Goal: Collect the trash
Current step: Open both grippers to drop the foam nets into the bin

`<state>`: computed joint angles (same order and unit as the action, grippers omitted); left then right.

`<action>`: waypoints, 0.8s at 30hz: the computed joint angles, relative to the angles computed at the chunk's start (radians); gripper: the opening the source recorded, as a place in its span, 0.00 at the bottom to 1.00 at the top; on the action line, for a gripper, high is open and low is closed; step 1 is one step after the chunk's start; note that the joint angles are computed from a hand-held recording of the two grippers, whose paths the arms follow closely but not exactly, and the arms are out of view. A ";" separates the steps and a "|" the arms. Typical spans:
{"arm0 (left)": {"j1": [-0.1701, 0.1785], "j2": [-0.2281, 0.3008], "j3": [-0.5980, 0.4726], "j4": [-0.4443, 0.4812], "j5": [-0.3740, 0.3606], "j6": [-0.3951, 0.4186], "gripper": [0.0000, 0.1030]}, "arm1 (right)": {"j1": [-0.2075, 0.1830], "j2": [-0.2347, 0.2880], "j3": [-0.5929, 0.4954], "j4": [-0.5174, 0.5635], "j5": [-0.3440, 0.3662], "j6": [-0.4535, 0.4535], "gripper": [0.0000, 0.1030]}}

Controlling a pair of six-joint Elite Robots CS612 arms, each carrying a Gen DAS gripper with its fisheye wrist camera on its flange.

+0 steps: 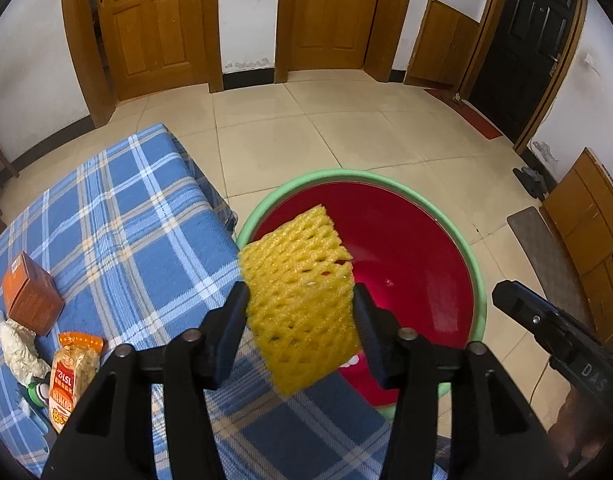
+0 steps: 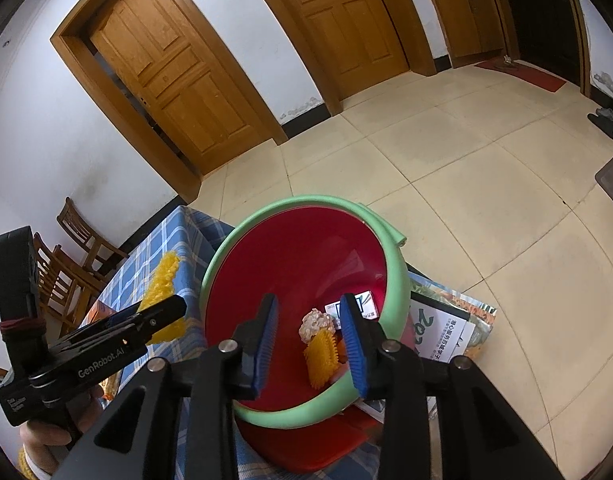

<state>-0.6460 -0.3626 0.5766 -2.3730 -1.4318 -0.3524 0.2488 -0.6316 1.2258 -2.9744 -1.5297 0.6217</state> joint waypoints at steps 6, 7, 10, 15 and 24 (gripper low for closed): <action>-0.002 -0.006 0.005 0.004 0.017 -0.007 0.60 | -0.001 0.000 0.001 -0.002 0.003 -0.003 0.36; -0.002 -0.011 0.013 -0.001 0.022 -0.010 0.62 | -0.001 -0.001 0.001 -0.004 0.005 -0.003 0.36; -0.003 -0.020 0.030 -0.015 0.033 -0.017 0.67 | 0.001 -0.003 0.002 -0.007 0.002 -0.007 0.37; 0.000 -0.040 0.063 -0.042 0.033 -0.037 0.68 | 0.005 -0.007 0.003 -0.012 -0.004 -0.010 0.41; 0.005 -0.092 0.153 -0.096 0.042 -0.069 0.68 | 0.016 -0.011 -0.004 -0.012 0.000 -0.025 0.47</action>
<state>-0.6415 -0.4543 0.7292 -2.4694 -1.3897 -0.4211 0.2648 -0.6426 1.2214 -2.9864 -1.5292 0.5965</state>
